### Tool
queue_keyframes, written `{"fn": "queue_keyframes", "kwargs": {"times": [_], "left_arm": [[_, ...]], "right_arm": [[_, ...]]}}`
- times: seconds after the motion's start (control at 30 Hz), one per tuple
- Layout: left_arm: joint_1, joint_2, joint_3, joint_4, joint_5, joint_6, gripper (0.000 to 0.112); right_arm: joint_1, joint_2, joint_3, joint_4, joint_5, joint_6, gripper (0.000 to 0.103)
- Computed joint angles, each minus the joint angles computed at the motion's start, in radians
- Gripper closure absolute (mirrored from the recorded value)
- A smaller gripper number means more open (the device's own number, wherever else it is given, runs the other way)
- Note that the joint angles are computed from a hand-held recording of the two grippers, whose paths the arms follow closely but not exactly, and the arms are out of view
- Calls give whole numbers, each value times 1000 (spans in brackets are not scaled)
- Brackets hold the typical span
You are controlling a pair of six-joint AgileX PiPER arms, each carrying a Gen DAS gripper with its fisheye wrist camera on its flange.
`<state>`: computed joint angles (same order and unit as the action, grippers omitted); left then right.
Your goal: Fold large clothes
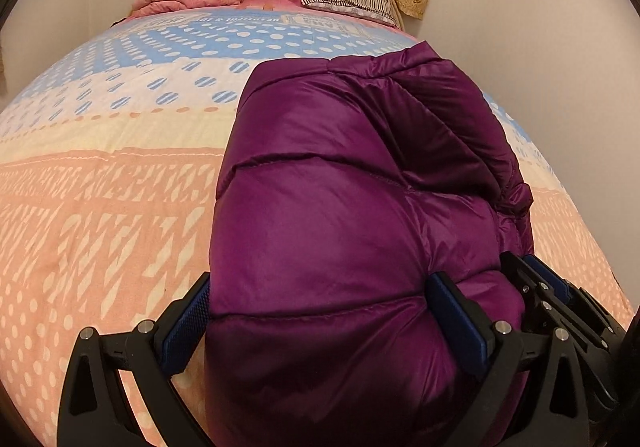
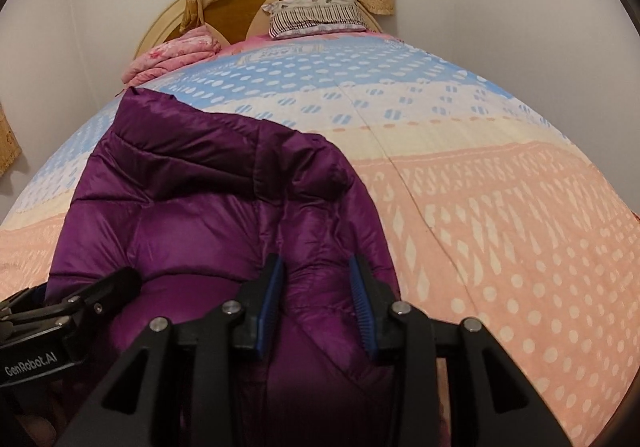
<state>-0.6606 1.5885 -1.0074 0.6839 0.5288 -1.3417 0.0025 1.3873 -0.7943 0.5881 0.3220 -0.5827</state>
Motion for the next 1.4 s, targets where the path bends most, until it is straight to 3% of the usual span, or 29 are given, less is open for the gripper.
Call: {"fn": "queue_keyframes", "kwargs": {"times": [0.13,0.2,0.33,0.43,0.5,0.57,0.63,0.87,0.97,1.03,1.13,1.23,1.4], "left_arm": [[-2,-2,5,-2,-1,-2,10],[2,-5,12,-4,-9,2,10],[-3,-10,18,5,-3,-4,10],[-5,-9,20,4,-7,-9,10],[-3,-6,17,-2,-9,-5,10],[-6,-2,8,-2,-2,-4,10],[-11,-2,6,2,7,-7,10],[24,-72,79,-144,-42,92,10],[54,-66,81,-230,-70,177,10],[76,-50,69,-291,-85,247,10],[60,-26,39,-267,-66,257,10],[49,-33,54,-255,-93,268,10],[2,-60,77,-117,-96,164,29]], "right_arm": [[-35,-10,16,157,3,-148,65],[-64,-27,38,292,11,-274,58],[-39,-36,41,248,-16,-228,52],[-40,-71,76,327,-59,-282,48],[-46,-99,105,400,-100,-318,19],[-50,-87,93,326,-98,-226,19],[-70,-17,25,206,-5,-107,26],[-156,114,-90,286,240,-208,27],[-141,109,-89,257,232,-185,27],[-135,105,-87,259,241,-197,33],[-148,103,-78,275,261,-243,41],[-166,112,-82,305,296,-297,48],[-191,105,-59,397,333,-424,68]]}}
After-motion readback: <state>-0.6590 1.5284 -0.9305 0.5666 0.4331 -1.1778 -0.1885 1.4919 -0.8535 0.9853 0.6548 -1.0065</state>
